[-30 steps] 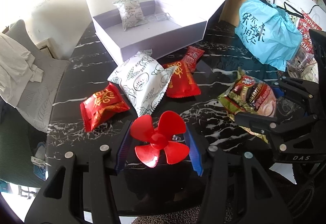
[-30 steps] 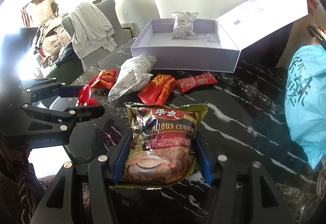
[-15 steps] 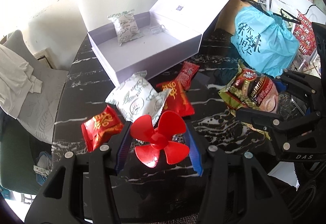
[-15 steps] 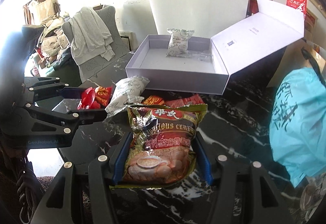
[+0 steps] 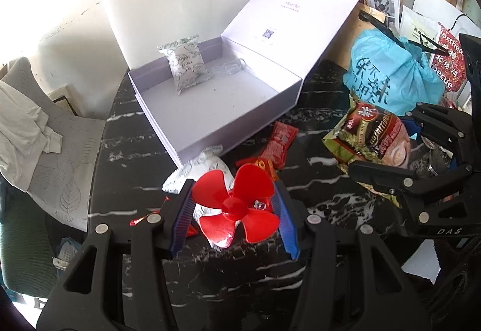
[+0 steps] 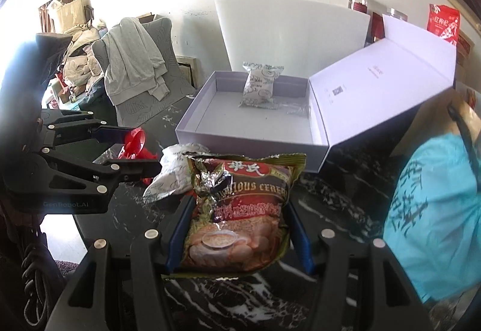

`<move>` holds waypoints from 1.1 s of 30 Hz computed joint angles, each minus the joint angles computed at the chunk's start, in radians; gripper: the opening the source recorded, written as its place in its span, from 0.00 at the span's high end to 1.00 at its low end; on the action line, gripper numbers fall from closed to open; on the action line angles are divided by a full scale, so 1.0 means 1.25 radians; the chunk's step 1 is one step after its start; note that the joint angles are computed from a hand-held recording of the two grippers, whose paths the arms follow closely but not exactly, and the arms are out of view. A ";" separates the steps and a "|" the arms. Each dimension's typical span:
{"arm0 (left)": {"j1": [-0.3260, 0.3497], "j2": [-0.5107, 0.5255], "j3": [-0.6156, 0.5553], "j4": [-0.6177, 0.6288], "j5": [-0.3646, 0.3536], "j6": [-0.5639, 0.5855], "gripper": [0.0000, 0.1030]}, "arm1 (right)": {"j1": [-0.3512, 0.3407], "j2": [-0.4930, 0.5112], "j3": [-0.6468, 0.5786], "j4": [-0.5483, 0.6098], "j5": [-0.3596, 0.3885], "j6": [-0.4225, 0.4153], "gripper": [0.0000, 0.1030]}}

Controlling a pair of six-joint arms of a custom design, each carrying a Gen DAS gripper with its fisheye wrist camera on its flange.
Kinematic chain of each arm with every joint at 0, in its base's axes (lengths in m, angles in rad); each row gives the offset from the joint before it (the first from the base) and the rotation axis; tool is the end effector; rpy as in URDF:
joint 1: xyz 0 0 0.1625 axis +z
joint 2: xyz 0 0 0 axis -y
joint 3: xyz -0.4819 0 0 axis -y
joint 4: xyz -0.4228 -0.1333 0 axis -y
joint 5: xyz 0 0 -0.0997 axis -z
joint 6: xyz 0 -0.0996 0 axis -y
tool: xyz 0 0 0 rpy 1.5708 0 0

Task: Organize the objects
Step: 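Lift the cereal bag and red fan and carry them toward the box, then lower the red fan into the box and open the left tool while the right tool lowers the cereal bag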

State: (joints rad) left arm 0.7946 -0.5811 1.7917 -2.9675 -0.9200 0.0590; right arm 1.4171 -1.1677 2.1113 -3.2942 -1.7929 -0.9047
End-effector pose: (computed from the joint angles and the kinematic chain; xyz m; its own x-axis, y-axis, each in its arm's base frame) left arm -0.3273 -0.6098 -0.0281 -0.6045 0.5179 -0.6052 0.7254 0.6719 -0.1496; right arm 0.0218 -0.5866 0.2645 -0.6666 -0.3656 0.6496 -0.6720 0.6719 -0.3113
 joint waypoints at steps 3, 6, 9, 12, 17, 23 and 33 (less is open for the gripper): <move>0.001 0.006 -0.017 0.007 0.004 0.006 0.52 | 0.006 0.004 -0.018 0.012 -0.002 -0.004 0.41; 0.005 0.009 -0.034 0.013 0.002 0.013 0.52 | 0.008 0.010 -0.034 0.023 -0.001 -0.005 0.41; 0.009 0.015 -0.052 0.020 0.004 0.020 0.52 | 0.012 0.016 -0.050 0.034 -0.005 -0.004 0.41; 0.015 0.023 -0.072 0.027 0.001 0.032 0.52 | 0.015 0.023 -0.067 0.048 -0.007 -0.003 0.41; 0.023 0.036 -0.104 0.038 -0.001 0.045 0.52 | 0.017 0.036 -0.097 0.066 -0.006 0.002 0.41; 0.035 0.053 -0.143 0.060 0.001 0.055 0.52 | 0.020 0.058 -0.139 0.090 -0.011 0.005 0.41; 0.062 0.084 -0.221 0.122 -0.006 0.059 0.52 | 0.022 0.104 -0.219 0.142 -0.021 0.017 0.41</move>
State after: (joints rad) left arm 0.8715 -0.4761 1.5157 -2.8156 -0.9272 0.1330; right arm 1.4444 -1.0381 1.8378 -3.1170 -1.8190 -0.8836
